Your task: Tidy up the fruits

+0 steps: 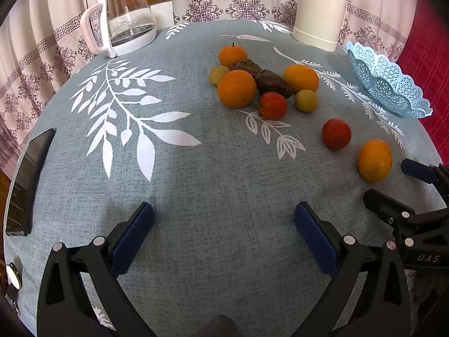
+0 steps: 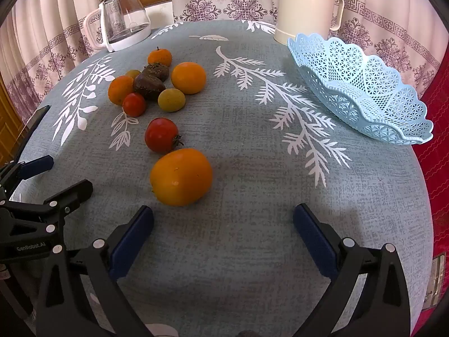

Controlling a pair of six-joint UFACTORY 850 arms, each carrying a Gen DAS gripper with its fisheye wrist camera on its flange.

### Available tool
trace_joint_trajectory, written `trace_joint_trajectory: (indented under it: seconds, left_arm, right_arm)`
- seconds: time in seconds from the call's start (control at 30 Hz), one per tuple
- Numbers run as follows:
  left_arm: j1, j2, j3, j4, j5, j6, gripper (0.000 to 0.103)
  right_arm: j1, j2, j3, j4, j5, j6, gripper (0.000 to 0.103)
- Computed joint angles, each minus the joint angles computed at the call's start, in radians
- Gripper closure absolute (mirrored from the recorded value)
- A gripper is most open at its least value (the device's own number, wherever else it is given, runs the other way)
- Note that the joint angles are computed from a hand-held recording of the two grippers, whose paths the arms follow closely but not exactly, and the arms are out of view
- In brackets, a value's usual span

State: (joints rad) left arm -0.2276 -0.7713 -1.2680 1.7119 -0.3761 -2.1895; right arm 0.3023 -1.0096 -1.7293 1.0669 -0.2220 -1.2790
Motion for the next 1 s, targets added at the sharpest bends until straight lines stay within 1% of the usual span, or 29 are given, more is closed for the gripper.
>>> trace_joint_trajectory:
  seconds: [0.2, 0.37, 0.4, 0.57, 0.73, 1.0]
  left_arm:
    - [-0.003, -0.002, -0.003, -0.014, -0.012, 0.012, 0.002]
    - [0.004, 0.000, -0.001, -0.005, -0.005, 0.006, 0.002]
    - [-0.006, 0.006, 0.011, -0.005, -0.016, -0.001, 0.002]
    - [-0.003, 0.000, 0.001, -0.019, -0.014, 0.013, 0.002]
    - [-0.002, 0.000, 0.000, -0.016, -0.014, 0.011, 0.002]
    - [-0.003, 0.000, 0.000, -0.015, -0.014, 0.008, 0.002]
  right_arm:
    - [0.000, 0.000, 0.000, 0.000, 0.002, -0.001, 0.005]
    - [0.000, 0.001, 0.002, -0.001, 0.002, -0.001, 0.005]
    - [0.000, 0.002, 0.002, -0.005, 0.003, 0.003, 0.005]
    - [0.003, 0.000, -0.002, -0.053, 0.006, 0.048, 0.005]
    - [0.004, -0.013, -0.027, -0.145, 0.002, 0.135, 0.005]
    - [0.007, -0.004, -0.012, -0.131, 0.007, 0.123, 0.005]
